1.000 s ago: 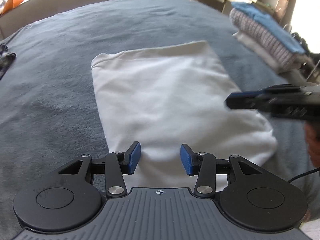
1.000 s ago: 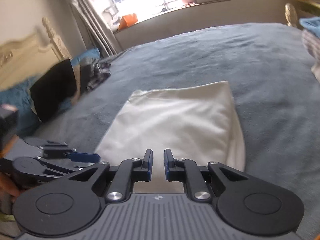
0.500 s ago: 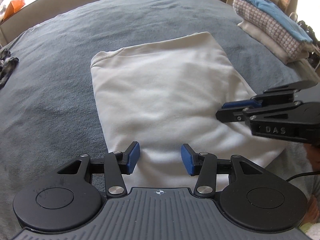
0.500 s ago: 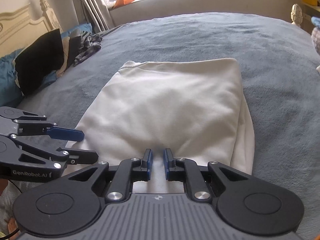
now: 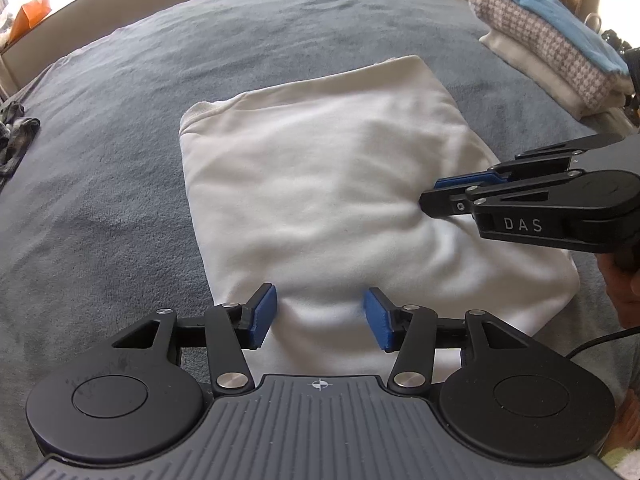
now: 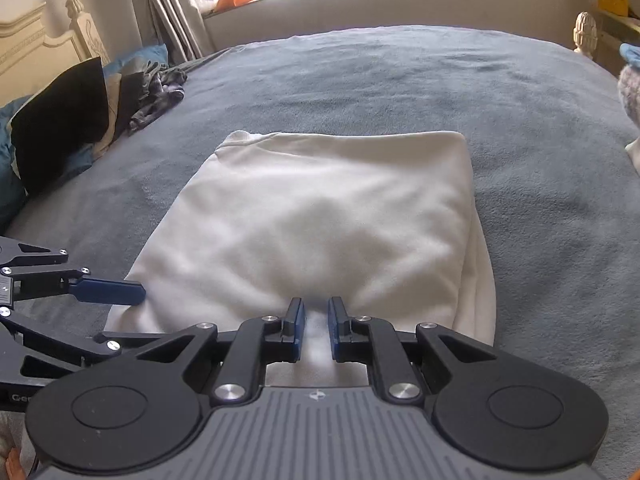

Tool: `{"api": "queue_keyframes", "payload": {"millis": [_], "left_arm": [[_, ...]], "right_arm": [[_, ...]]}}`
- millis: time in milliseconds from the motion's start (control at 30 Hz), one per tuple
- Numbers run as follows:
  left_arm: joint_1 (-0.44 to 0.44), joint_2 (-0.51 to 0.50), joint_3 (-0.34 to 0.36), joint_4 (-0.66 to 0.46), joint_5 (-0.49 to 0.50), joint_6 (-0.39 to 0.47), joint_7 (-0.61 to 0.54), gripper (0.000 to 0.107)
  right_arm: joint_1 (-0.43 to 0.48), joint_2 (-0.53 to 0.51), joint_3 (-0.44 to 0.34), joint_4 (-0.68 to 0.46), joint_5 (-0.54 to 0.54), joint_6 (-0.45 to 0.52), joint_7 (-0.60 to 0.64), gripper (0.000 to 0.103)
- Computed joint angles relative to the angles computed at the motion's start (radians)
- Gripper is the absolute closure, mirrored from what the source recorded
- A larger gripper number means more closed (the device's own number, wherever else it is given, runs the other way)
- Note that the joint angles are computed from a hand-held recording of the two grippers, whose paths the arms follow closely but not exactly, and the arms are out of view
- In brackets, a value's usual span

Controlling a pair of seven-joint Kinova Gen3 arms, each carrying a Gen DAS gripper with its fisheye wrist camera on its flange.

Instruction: Fold clothes

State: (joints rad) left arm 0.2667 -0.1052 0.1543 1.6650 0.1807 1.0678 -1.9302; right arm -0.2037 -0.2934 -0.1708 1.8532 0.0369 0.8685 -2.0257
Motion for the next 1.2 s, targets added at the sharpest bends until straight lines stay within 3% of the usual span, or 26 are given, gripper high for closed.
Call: {"api": "queue_keyframes", "payload": {"millis": [200,267,333,400,433,533,667,867,1200], "left_arm": [[0.001,-0.001,0.014,-0.003,-0.020,0.002,0.018,0.058],[-0.036,-0.008,0.031,0.003,0.010,0.001,-0.010,0.058],[-0.034,-0.018,-0.026,0.011,0.090,0.000,-0.060,0.058],[-0.006,-0.027,-0.116,0.019,0.171,-0.002,-0.092,0.057],[-0.014,-0.027,-0.143,0.026,0.212,-0.004,-0.111,0.055],[-0.098,-0.011,-0.134,0.022,0.274,0.006,-0.110,0.054],[-0.140,0.020,-0.120,0.008,0.267,0.039,-0.041,0.054],[-0.132,0.008,-0.085,0.032,0.219,0.014,-0.033,0.050],[-0.121,0.002,-0.088,0.050,0.216,-0.010,-0.037,0.047]], "right_arm": [[0.003,0.001,0.014,-0.013,-0.019,0.009,0.002,0.089],[0.011,-0.015,0.020,-0.010,-0.020,-0.004,-0.006,0.089],[0.021,-0.042,0.040,0.002,-0.038,-0.029,-0.010,0.088],[0.037,-0.079,0.087,0.027,-0.077,-0.059,-0.009,0.074],[0.051,-0.093,0.105,0.035,-0.089,-0.064,-0.012,0.072],[0.083,-0.117,0.188,0.046,-0.152,-0.048,-0.013,0.068],[0.112,-0.147,0.273,0.093,-0.249,-0.051,-0.007,0.066],[0.114,-0.150,0.269,0.140,-0.304,-0.057,0.018,0.065],[0.148,-0.143,0.246,0.150,-0.318,-0.033,-0.015,0.065]]}}
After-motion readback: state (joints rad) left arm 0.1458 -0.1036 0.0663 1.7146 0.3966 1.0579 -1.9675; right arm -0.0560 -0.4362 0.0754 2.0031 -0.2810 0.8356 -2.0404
